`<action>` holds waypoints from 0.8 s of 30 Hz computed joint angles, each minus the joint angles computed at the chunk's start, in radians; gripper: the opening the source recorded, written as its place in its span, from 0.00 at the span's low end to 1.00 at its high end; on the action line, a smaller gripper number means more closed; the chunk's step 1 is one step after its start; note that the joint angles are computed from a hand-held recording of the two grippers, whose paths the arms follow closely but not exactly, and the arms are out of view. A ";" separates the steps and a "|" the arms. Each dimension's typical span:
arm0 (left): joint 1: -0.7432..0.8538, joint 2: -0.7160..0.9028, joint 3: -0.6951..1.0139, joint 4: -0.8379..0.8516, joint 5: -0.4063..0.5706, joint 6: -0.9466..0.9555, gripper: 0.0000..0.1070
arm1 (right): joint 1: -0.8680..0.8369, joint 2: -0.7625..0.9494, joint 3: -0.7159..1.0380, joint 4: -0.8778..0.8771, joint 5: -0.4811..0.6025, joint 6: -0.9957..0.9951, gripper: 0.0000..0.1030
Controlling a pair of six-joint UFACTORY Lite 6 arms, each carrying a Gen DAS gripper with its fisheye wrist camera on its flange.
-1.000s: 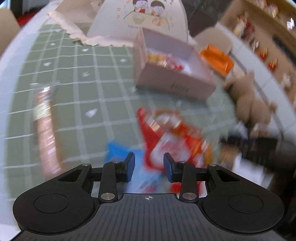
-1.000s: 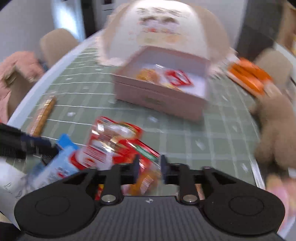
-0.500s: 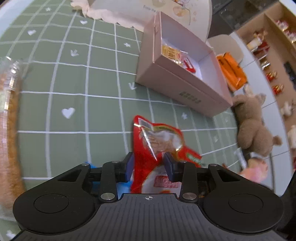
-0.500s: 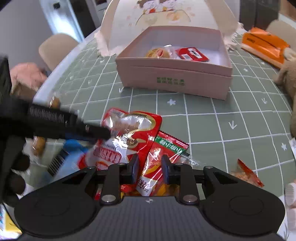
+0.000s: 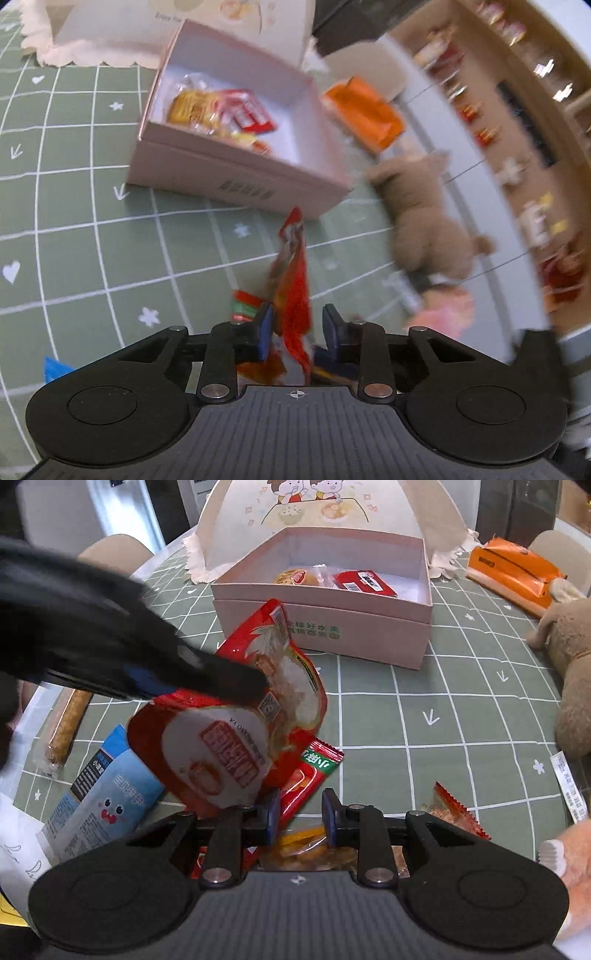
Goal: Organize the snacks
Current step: 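Grasp the red snack bag with left while right grasps a clear orange-stick packet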
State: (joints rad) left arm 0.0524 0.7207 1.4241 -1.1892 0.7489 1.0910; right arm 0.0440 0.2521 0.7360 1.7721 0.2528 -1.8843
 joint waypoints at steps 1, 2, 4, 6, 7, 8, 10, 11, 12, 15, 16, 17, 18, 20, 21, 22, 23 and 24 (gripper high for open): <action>-0.020 0.006 0.003 0.012 -0.038 -0.009 0.31 | 0.002 0.000 0.001 0.005 -0.003 -0.006 0.25; -0.026 0.002 -0.011 0.001 -0.059 0.008 0.30 | 0.006 -0.002 -0.003 0.025 -0.007 -0.027 0.25; -0.032 0.006 -0.015 -0.020 -0.057 0.024 0.26 | 0.000 -0.006 -0.009 0.028 -0.005 -0.034 0.25; -0.033 0.022 -0.007 -0.015 -0.043 0.018 0.27 | -0.008 -0.030 -0.027 0.021 -0.004 -0.030 0.25; -0.022 0.038 -0.001 -0.017 -0.017 0.016 0.26 | -0.013 -0.057 -0.048 0.037 -0.005 -0.052 0.26; -0.013 0.045 0.003 -0.010 0.000 0.011 0.26 | -0.018 -0.088 -0.066 0.028 -0.012 -0.050 0.27; -0.017 0.005 -0.045 -0.032 -0.030 0.044 0.26 | -0.043 -0.191 -0.128 -0.058 -0.030 0.021 0.38; -0.015 -0.023 -0.074 -0.046 -0.044 0.063 0.25 | -0.074 -0.260 -0.175 -0.078 -0.026 0.029 0.51; -0.009 -0.056 -0.107 -0.060 -0.055 0.080 0.25 | -0.105 -0.317 -0.213 -0.078 -0.024 0.022 0.65; 0.031 -0.118 -0.164 -0.075 -0.042 0.089 0.25 | -0.221 -0.430 -0.302 -0.049 -0.020 0.004 0.71; 0.052 -0.139 -0.189 -0.079 -0.032 0.097 0.25 | -0.259 -0.415 -0.299 -0.112 -0.012 0.071 0.71; 0.065 -0.156 -0.210 -0.080 -0.030 0.100 0.25 | -0.298 -0.374 -0.278 -0.191 0.011 0.151 0.71; 0.079 -0.173 -0.231 -0.074 -0.029 0.100 0.25 | -0.325 -0.322 -0.250 -0.236 0.032 0.203 0.70; 0.100 -0.204 -0.272 -0.060 -0.034 0.098 0.25 | -0.350 -0.223 -0.190 -0.260 0.057 0.260 0.70; 0.107 -0.218 -0.291 -0.051 -0.035 0.099 0.25 | -0.355 -0.186 -0.166 -0.237 0.074 0.254 0.70; 0.107 -0.235 -0.313 -0.042 -0.046 0.103 0.25 | -0.355 -0.148 -0.143 -0.206 0.086 0.237 0.70; 0.101 -0.252 -0.335 -0.034 -0.065 0.109 0.25 | -0.344 -0.107 -0.112 -0.187 0.094 0.236 0.68; 0.091 -0.267 -0.356 -0.028 -0.086 0.121 0.25 | -0.323 -0.060 -0.076 -0.178 0.099 0.243 0.62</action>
State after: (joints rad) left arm 0.1439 0.4533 1.0678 -1.2175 0.6626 1.2117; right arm -0.2786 0.1917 0.6603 1.5942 0.3517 -1.6417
